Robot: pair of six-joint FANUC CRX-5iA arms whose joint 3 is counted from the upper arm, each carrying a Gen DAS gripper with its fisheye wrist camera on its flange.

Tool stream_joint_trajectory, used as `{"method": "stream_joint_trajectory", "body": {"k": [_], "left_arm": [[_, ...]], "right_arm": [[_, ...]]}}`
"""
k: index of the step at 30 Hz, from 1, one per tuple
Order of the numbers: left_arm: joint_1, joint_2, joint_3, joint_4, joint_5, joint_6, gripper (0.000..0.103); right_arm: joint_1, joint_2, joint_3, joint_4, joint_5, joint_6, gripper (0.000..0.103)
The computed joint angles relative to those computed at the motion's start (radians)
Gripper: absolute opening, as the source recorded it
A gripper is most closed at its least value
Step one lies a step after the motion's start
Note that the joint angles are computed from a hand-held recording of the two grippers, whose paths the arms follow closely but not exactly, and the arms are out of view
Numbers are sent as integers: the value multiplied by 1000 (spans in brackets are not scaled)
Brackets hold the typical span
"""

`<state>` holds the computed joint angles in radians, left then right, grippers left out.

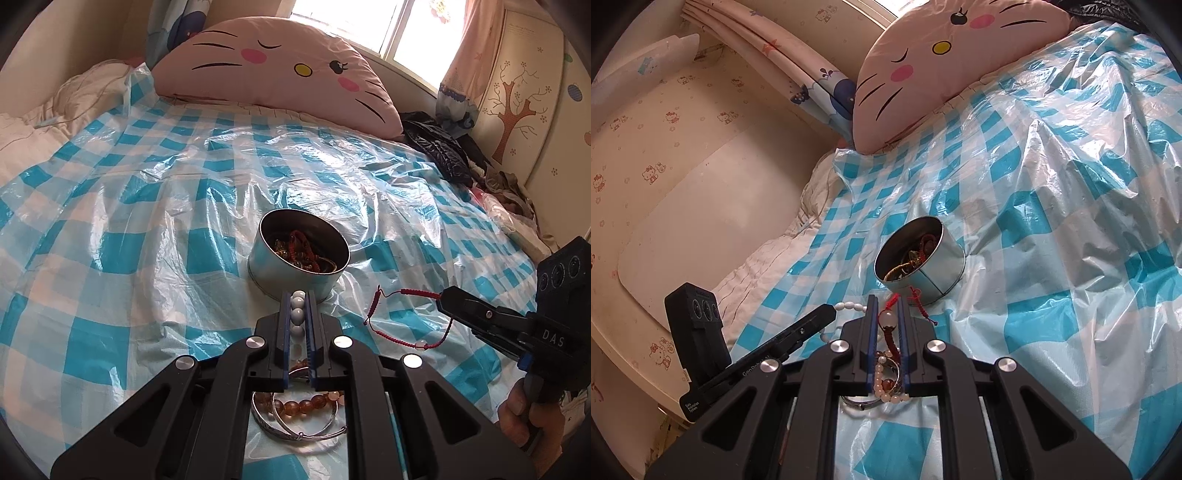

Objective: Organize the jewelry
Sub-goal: 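Carry the white bead bracelet in the left tool and red cord in the right tool toward the tin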

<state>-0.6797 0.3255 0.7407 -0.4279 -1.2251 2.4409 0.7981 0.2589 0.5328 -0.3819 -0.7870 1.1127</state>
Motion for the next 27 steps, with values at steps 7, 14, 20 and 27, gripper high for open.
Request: {"method": "stream_joint_trajectory", "body": {"k": [7, 14, 20, 27], "left_arm": [[-27, 31, 58, -51, -62, -27, 7], [-53, 55, 104, -100, -101, -53, 7], [-64, 70, 132, -120, -117, -64, 7], [-71, 82, 154, -131, -133, -80, 7]], "right_arm": [[2, -1, -2, 3, 2, 0, 11], [3, -3, -3, 2, 10, 2, 12], [0, 0, 6, -12, 18, 16, 12], [-1, 1, 8, -16, 20, 27, 12]]}}
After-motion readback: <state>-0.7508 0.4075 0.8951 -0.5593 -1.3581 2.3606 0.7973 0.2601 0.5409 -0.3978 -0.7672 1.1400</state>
